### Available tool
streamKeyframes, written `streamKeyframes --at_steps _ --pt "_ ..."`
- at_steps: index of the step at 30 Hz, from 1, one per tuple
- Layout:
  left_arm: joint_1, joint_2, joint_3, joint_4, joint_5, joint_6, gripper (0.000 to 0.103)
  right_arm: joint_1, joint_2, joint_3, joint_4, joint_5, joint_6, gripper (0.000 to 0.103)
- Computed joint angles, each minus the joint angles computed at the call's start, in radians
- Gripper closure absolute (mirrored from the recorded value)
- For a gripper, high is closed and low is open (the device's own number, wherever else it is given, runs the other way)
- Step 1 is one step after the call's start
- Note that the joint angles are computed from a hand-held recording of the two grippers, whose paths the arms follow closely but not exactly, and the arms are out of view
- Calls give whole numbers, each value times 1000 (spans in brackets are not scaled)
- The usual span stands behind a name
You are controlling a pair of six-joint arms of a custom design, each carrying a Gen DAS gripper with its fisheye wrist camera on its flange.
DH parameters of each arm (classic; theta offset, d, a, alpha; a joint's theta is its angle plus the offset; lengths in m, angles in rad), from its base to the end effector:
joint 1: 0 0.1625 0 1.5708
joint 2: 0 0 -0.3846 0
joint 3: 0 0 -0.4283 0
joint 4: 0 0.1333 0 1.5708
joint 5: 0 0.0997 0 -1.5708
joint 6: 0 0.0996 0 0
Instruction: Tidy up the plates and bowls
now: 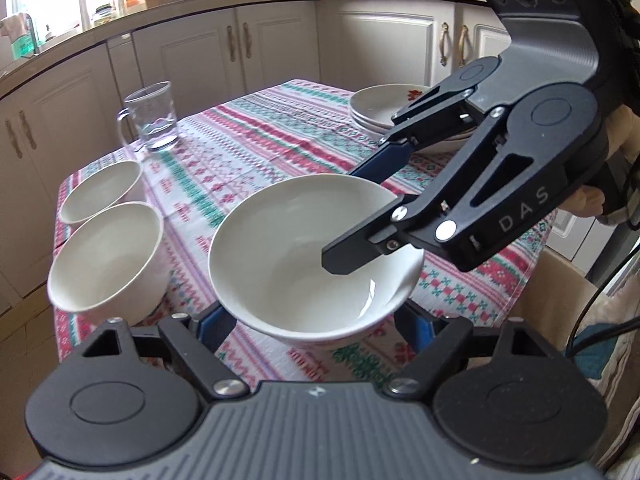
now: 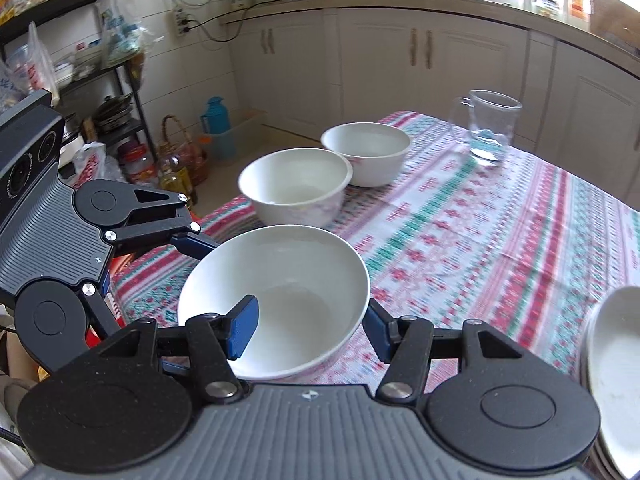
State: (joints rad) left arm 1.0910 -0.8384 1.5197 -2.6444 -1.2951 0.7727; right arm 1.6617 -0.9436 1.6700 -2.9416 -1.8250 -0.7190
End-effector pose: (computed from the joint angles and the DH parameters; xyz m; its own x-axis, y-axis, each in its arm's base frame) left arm -0.1894 -0.7115 0.1283 -0.3478 0.8241 -0.4470 0.9348 0.3413 -0.0982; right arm 0.1699 -0.6709 0.1723 -0.6878 -0.4773 0.5469 -0.6985 0.6403 -0.3196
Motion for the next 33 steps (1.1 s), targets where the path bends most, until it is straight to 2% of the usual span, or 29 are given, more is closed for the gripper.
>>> streamKeyframes --at_steps 11,28,31,33 --pt "-16 62 -53 24 -29 16 18 -28 -48 49 -61 -26 17 39" --pt "-12 91 -77 35 -31 23 17 -54 -53 48 -49 -15 46 36" --pt "-15 87 -58 -6 -22 37 7 -57 -54 46 -37 -2 51 30" --pt "-12 83 -51 -21 -35 48 5 -55 -52 45 -37 -4 53 20"
